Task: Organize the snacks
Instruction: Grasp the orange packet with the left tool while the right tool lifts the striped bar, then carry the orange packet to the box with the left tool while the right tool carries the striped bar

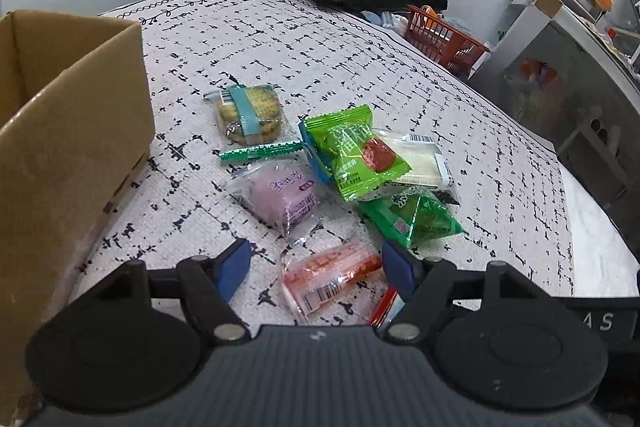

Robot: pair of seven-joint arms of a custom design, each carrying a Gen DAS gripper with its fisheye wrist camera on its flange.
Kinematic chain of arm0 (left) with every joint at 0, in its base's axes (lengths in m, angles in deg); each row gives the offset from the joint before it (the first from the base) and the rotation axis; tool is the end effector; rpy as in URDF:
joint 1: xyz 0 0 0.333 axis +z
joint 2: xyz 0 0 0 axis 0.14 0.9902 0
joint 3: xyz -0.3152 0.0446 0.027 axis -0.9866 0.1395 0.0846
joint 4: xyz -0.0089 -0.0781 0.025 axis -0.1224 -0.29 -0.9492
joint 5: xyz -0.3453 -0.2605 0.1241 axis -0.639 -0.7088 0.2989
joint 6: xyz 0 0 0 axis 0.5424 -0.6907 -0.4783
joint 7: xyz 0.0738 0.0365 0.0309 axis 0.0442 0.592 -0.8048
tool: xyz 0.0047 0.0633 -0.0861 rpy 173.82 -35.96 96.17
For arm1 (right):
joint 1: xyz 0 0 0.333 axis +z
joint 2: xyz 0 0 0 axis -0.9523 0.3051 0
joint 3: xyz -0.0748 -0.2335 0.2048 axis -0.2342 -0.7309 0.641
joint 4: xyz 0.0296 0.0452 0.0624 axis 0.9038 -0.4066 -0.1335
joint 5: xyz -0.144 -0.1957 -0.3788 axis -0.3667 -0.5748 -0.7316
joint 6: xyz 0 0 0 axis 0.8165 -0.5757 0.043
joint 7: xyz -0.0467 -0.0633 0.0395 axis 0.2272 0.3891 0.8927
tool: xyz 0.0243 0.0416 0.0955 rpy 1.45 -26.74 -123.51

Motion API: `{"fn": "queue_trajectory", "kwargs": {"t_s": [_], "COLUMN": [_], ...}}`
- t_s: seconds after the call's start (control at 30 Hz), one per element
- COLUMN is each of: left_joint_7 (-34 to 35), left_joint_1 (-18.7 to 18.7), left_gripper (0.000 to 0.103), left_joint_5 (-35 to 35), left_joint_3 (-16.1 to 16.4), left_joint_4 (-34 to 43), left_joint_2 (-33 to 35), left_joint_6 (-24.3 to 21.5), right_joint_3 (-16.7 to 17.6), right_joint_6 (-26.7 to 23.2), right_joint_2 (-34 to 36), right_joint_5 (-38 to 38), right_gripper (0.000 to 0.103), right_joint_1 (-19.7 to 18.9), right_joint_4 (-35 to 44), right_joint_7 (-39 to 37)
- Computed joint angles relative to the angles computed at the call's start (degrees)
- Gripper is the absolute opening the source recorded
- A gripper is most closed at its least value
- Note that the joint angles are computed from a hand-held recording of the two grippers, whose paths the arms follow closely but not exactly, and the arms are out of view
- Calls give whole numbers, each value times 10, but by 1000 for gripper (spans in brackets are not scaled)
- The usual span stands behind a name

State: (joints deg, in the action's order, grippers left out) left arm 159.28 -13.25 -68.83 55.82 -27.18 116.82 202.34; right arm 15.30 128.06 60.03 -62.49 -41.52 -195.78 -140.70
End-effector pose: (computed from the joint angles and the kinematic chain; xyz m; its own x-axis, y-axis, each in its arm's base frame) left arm 0.6729 -0.4477 0.4372 -0.5436 -0.7847 0.2978 -0.7236 0.2584 -0.6400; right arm 0.5568 0.4095 0.4417 -0.6591 -0.4604 -0.5946 -0.3227 0.8873 -0.3293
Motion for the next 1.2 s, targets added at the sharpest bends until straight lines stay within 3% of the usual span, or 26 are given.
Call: {"fn": "queue_trajectory", "kwargs": {"t_s": [0.13,0.2,0.33,0.63,0.73,1.0,1.1,1.2], "left_joint_7": [23,41,49,-23,-63,-13,-4,17], "left_joint_1": [10,17,20,15,6,50,53,61], "left_gripper": [64,49,46,45,45,45,45,45], "left_joint_5": [-10,-17,-28,-19,11,-52,-66,-88], "left_joint_3": [-9,-16,-15,14,32,-9,-8,-11], "left_joint_4": [-5,-13,-29,-60,-72,-111,-126,-138], "left_joint_2": [-3,-9,-24,-59,-75,-116,-133,-148], "left_joint_6": [-4,-7,-10,-9,-4,13,16,18], "right_joint_3": [0,-1,-2,-9,-8,-6,-7,-13], "right_joint_6": [2,3,2,-20,-37,-125,-195,-176], "right_joint_2": [4,9,18,48,55,98,125,114], "right_joint_5": [-4,-4,0,16,32,78,100,106], "right_gripper": [11,12,21,48,48,47,23,22], "right_joint_1": [0,1,3,16,19,33,44,47], "right_joint_4": [5,12,23,70,83,159,209,193], "right_joint_7": [-11,-22,-41,-121,-149,-260,-317,-311]}}
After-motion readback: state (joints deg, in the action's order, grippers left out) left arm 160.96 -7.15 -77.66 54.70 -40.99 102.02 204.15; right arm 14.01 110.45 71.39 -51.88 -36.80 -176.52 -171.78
